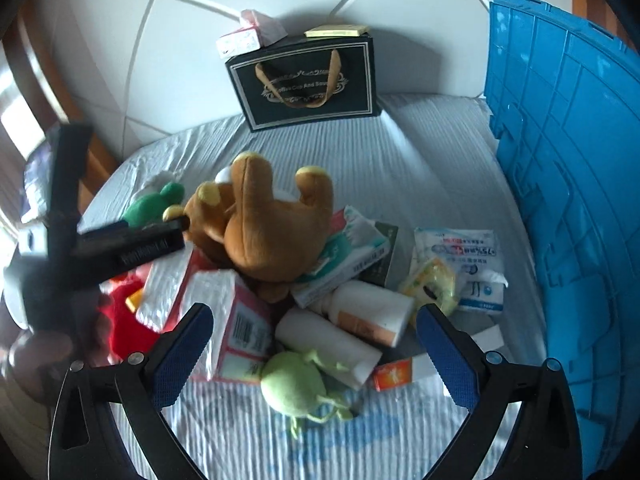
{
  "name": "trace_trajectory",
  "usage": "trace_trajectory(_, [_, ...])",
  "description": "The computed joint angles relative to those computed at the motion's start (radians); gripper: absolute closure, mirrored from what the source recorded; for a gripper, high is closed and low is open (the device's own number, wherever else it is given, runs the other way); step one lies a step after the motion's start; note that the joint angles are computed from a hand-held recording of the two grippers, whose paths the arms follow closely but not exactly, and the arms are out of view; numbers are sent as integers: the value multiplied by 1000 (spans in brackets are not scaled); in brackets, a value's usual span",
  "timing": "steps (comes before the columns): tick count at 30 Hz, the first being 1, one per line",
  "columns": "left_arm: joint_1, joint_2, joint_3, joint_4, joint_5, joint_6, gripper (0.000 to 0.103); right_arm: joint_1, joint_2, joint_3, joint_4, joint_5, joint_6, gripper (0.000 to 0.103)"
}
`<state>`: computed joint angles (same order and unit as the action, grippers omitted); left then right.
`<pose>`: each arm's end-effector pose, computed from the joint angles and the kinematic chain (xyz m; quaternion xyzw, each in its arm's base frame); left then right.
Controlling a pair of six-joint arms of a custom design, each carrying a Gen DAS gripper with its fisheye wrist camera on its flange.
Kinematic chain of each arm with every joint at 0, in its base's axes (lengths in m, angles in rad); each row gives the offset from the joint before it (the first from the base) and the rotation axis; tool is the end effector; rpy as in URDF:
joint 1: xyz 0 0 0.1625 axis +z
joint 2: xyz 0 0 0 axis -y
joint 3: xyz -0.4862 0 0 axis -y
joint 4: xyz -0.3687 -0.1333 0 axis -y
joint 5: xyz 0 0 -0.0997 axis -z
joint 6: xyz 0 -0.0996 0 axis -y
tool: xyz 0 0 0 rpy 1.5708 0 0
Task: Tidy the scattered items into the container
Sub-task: 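Move both tools back from the crate to the pile on the bed, then grasp a pink tissue pack with each tool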
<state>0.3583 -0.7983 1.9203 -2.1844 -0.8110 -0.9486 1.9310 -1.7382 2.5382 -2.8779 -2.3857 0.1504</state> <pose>-0.4454 -0.3824 0.0669 0.2107 0.8788 -0.2067 0.3750 0.1613 -0.2557 0.3661 -0.0058 -0.8943 0.3197 0.3130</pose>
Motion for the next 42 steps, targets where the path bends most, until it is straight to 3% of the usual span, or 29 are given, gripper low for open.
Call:
trace_trajectory(4, [-26, -61, 121, -159, -40, 17, 15, -32, 84, 3, -60, 46, -33, 0])
trace_trajectory(8, [-81, -126, 205, -139, -50, -24, 14, -46, 173, 36, -96, 44, -49, 0])
trace_trajectory(10, [-111, -170, 251, -116, -54, -65, 14, -45, 170, 65, -135, 74, -63, 0])
trace_trajectory(12, [-132, -205, 289, -113, -62, -98, 14, -21, 171, 83, -147, 47, -53, 0])
trace_trajectory(16, [-164, -251, 290, -7, -52, -190, 15, 7, 149, 87, -100, 25, -32, 0])
trace_trajectory(21, [-240, -322, 317, 20, -66, -243, 15, 58, 91, 82, -78, 19, -18, 0])
trace_trajectory(25, [-307, -339, 346, 42, -119, -314, 15, 102, 62, 93, -51, 17, 16, 5])
trace_trajectory(28, [-335, -324, 386, -13, -182, -339, 15, 118, 65, 110, -61, 8, 32, 10])
trace_trajectory(34, [-304, -240, 439, -98, -214, -372, 16, 115, 97, 135, -98, 6, 57, 10])
trace_trajectory(36, [-293, -231, 461, -141, -186, -374, 23, 117, 128, 142, -134, 3, 51, 10])
trace_trajectory(37, [-288, -227, 468, -160, -172, -371, 32, 120, 148, 144, -158, 0, 47, 10])
trace_trajectory(38, [-285, -223, 469, -169, -162, -366, 36, 122, 173, 145, -184, -4, 42, 12])
trace_trajectory(39, [-279, -215, 462, -167, -152, -355, 43, 124, 198, 145, -209, -7, 36, 22])
trace_trajectory(42, [-260, -198, 448, -183, -130, -314, 44, 117, 277, 140, -284, -12, 19, 31])
